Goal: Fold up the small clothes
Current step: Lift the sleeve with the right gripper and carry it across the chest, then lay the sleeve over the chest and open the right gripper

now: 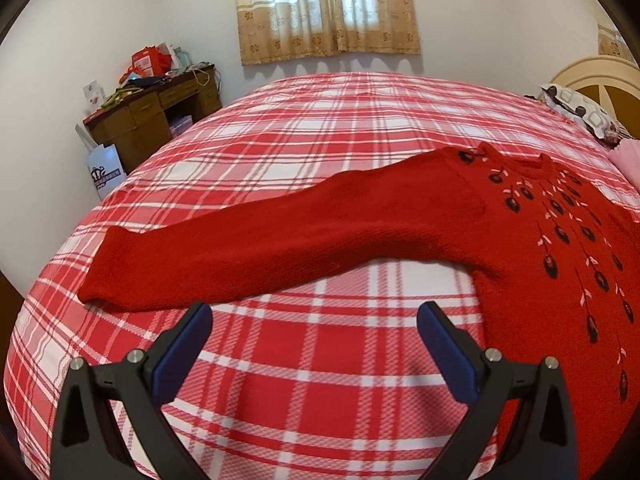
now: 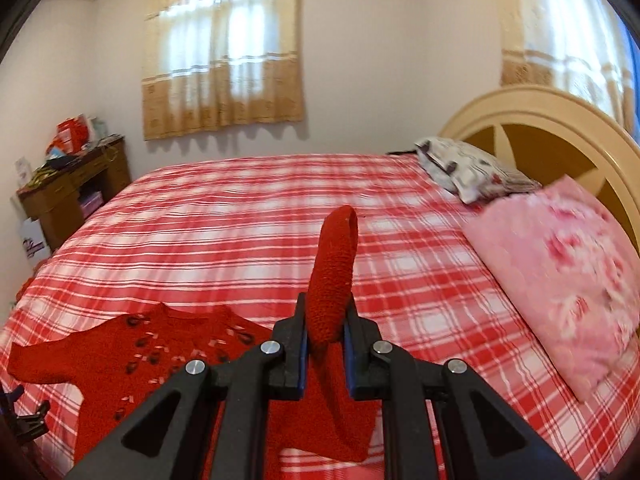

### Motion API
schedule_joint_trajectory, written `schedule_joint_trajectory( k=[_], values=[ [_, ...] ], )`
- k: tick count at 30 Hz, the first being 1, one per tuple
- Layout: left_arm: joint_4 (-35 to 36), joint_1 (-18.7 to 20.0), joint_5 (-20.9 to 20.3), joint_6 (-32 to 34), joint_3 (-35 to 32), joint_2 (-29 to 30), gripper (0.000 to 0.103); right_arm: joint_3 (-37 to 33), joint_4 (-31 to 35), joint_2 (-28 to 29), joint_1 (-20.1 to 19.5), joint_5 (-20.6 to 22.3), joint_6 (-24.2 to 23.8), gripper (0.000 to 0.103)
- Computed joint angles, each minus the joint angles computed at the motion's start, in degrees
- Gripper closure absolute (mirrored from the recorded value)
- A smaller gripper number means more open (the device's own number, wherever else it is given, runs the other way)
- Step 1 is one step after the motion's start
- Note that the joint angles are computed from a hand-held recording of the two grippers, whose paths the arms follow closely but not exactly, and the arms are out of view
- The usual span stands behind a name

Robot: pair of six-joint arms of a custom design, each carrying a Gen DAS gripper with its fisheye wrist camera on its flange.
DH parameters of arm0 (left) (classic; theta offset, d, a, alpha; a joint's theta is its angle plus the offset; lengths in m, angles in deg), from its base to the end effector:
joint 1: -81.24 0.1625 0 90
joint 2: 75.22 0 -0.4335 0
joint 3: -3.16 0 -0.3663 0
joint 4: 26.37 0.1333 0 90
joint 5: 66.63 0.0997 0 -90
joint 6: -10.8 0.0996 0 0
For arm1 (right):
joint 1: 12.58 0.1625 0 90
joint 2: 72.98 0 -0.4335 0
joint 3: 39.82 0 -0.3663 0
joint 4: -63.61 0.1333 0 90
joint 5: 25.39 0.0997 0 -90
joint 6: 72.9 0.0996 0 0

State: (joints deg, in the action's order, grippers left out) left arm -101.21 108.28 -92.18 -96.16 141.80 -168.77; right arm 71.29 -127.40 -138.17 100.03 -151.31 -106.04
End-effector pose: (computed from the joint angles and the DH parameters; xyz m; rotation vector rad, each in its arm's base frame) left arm -0.1158 -0.3097 0.2279 -0.0638 1.9137 -1.0375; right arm 0.2844 -0.4881 0.3284 0.7077 -2.1426 1.0894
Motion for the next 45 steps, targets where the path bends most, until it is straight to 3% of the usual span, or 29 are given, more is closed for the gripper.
schedule_joint_trajectory(
  k=[12, 20, 32, 36, 39, 41, 43, 45],
  values=[
    [6.28, -0.76, -0.34, -4.51, 0.82, -4.7, 0.0, -3.9, 1.47, 8.51, 6.9, 1.3, -0.7, 0.09],
    [5.69, -1.14, -0.72, -4.42, 2.05, -7.11, 0.0, -6.06, 2.35, 15.98, 9.89, 2.54, -1.34, 0.09],
    [2.52, -1.0, -2.08, -2.8, 3.95, -8.57, 0.0, -6.17, 1.48, 31.89, 7.59, 4.06, 1.92, 0.09],
    [2.64, -1.39, -2.65, -2.46, 4.04, -8.38, 0.0, -6.05, 3.44, 34.51, 6.45, 6.06, 2.46, 0.089],
    [2.2, -1.66, -3.1, -1.94, 4.11, -8.48, 0.0, -5.94, 12.11, 33.38, 4.53, 11.61, 5.22, 0.077],
    [1.55, -1.6, -3.33, -1.23, 4.03, -8.16, 0.0, -4.35, 15.79, 30.83, 2.81, 17.36, 6.39, 0.043],
    [1.74, -2.01, -3.62, -1.12, 3.88, -7.77, 0.0, -1.07, 15.63, 27.19, 1.3, 20.49, 5.83, 0.042],
    [2.41, -2.53, -3.82, -1.45, 3.66, -7.38, 0.0, 1.15, 14.73, 24.6, 0.65, 19.24, 5.37, 0.042]
  ],
)
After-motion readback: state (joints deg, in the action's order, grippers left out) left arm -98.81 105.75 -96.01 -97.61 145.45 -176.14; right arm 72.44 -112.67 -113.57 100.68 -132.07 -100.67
